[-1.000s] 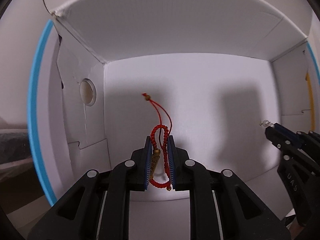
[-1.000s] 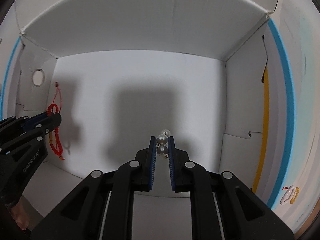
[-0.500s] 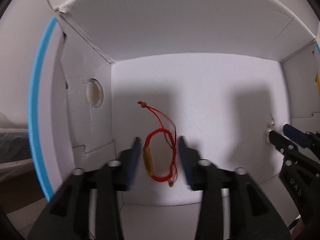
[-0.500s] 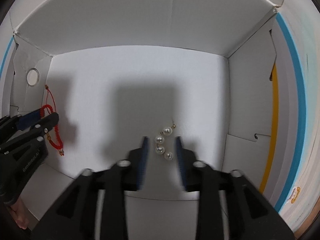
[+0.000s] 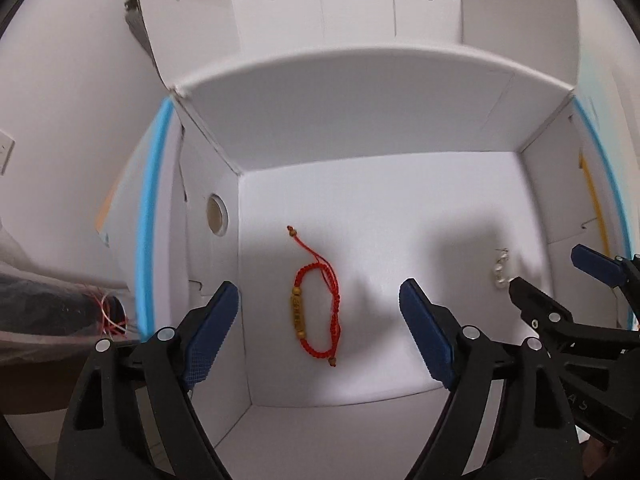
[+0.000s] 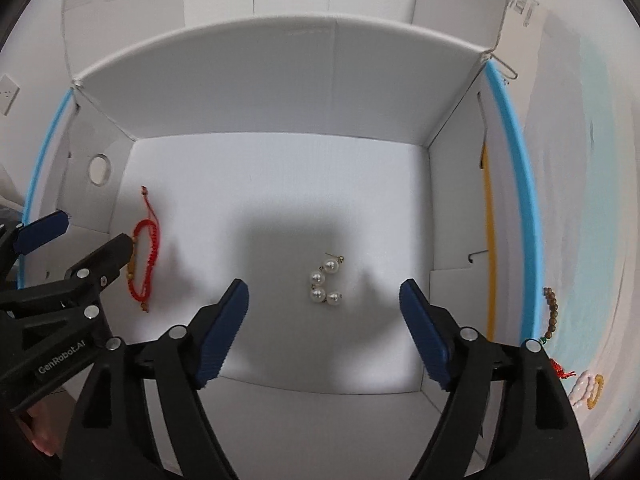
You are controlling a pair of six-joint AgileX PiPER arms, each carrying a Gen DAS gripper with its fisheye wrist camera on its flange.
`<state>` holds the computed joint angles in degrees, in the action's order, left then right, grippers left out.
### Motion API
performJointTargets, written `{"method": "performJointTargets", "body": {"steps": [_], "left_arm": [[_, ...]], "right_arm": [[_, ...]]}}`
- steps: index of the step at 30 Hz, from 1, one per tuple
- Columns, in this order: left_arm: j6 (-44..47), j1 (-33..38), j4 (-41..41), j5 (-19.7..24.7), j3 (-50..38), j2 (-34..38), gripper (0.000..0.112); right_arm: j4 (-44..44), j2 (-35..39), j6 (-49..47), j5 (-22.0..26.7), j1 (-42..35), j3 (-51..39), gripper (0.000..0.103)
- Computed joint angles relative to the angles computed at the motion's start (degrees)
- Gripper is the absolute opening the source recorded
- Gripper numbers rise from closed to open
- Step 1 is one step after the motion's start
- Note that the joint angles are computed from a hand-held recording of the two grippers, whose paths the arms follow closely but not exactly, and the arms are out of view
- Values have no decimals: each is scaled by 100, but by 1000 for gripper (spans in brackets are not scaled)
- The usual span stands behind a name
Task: Organize jewelry
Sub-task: 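Open both tools to drop the cord bracelet and pearl strand in the box, then move both open tools back from the box to the remaining bracelets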
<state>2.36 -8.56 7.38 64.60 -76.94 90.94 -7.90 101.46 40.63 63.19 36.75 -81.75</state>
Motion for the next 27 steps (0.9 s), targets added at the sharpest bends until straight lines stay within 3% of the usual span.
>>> {"method": "performJointTargets", "body": {"steps": [6,9,16,27], "left_arm": [[169,247,-172,-132,-2,-279,90],[376,466,-400,2,-154,-405,94],[566,638,-686,-7,83,-975,97],[18,41,-526,192,162,-1599,97]], "right_arm": [[-249,-514,253,-60,180,217,84],[-345,-775,288,-48,224,286,88],[-607,-1123,448,332,418,-23,94],[-1155,-2229,1102,511,690,723,96]]}}
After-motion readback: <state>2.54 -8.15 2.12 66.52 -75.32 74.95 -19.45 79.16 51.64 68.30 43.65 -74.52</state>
